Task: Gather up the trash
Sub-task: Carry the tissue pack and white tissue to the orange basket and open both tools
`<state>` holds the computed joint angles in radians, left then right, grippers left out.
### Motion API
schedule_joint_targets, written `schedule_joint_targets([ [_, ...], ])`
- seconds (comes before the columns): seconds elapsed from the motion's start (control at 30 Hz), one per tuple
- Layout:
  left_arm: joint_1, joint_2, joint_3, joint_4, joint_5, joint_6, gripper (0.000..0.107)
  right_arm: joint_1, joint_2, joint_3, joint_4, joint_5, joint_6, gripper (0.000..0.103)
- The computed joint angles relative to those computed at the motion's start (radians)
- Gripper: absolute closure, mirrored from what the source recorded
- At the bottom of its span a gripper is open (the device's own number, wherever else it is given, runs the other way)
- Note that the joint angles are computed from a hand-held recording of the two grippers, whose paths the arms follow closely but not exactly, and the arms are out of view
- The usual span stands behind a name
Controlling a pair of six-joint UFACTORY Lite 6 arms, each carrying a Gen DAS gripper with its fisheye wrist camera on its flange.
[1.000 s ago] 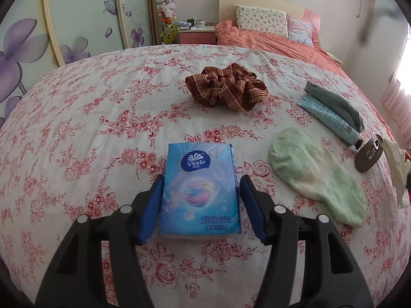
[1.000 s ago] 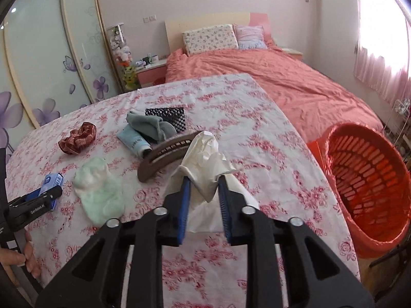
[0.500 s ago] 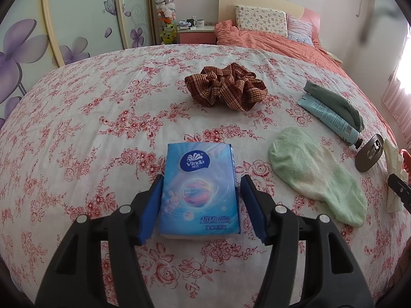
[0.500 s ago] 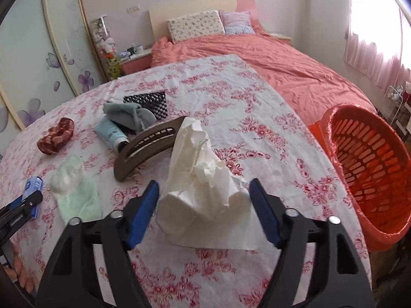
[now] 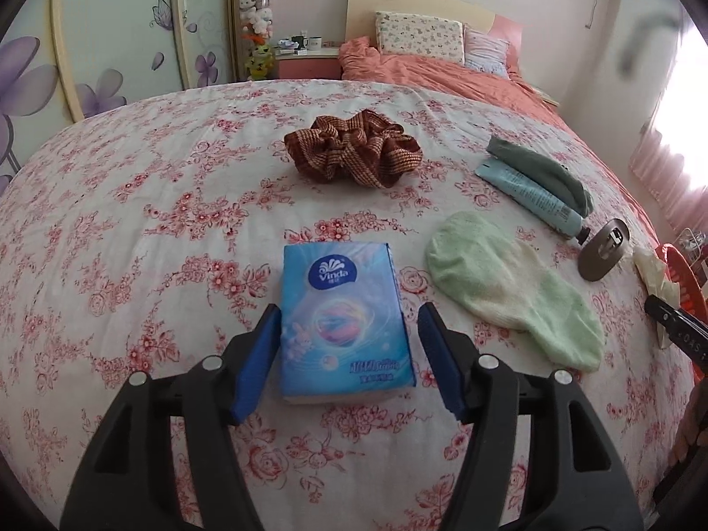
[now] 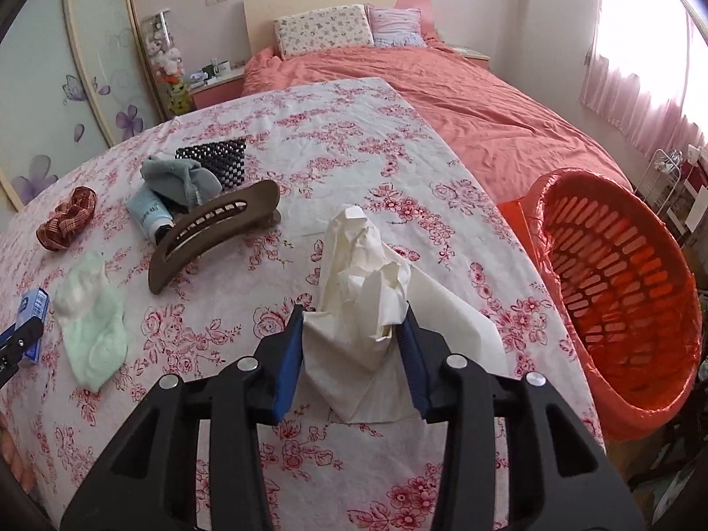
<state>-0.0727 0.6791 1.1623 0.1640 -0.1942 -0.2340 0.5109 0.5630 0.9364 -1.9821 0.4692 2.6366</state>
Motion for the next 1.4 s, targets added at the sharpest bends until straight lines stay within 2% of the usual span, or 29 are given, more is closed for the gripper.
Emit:
schedule_joint_targets([
  [0.07,0.001,-0.011,-0.019,-0.020,-0.008,0.021,0.045,0.004,0.003,0.004,0.017,0.004,-0.019,0.061],
  [0.17,0.005,-0.024,-0.039,-0.040,-0.013,0.043,0.045,-0.009,-0.011,-0.019,-0.052,-0.006,0.050,0.061],
  [0.4,-0.014,-0.023,-0.034,-0.235,0.002,0.227,0.045,-0.016,-0.014,-0.022,-0.076,-0.011,0.072,0.060],
  [0.5,-0.019,-0.036,-0.052,-0.338,-0.008,0.320,0.055,-0.020,-0.021,-0.035,-0.117,-0.009,0.114,0.061],
  [0.6,-0.008,-0.053,-0.077,-0.224,-0.019,0.217,0.056,-0.027,-0.045,-0.070,-0.205,-0.003,0.185,0.064],
  [0.7,0.002,-0.064,-0.088,-0.126,-0.019,0.119,0.057,-0.041,-0.113,-0.142,-0.323,-0.002,0.308,0.065],
  [0.8,0.002,-0.083,-0.101,-0.120,-0.027,0.107,0.057,-0.049,-0.189,-0.217,-0.420,0.015,0.412,0.066],
  [1.13,-0.087,-0.235,-0.200,-0.240,-0.057,0.194,0.057,-0.040,-0.405,-0.400,-0.491,0.073,0.463,0.066],
  [1.4,-0.278,-0.357,-0.222,-0.344,-0.040,0.246,0.057,-0.078,-0.657,-0.571,-0.485,0.085,0.434,0.066],
])
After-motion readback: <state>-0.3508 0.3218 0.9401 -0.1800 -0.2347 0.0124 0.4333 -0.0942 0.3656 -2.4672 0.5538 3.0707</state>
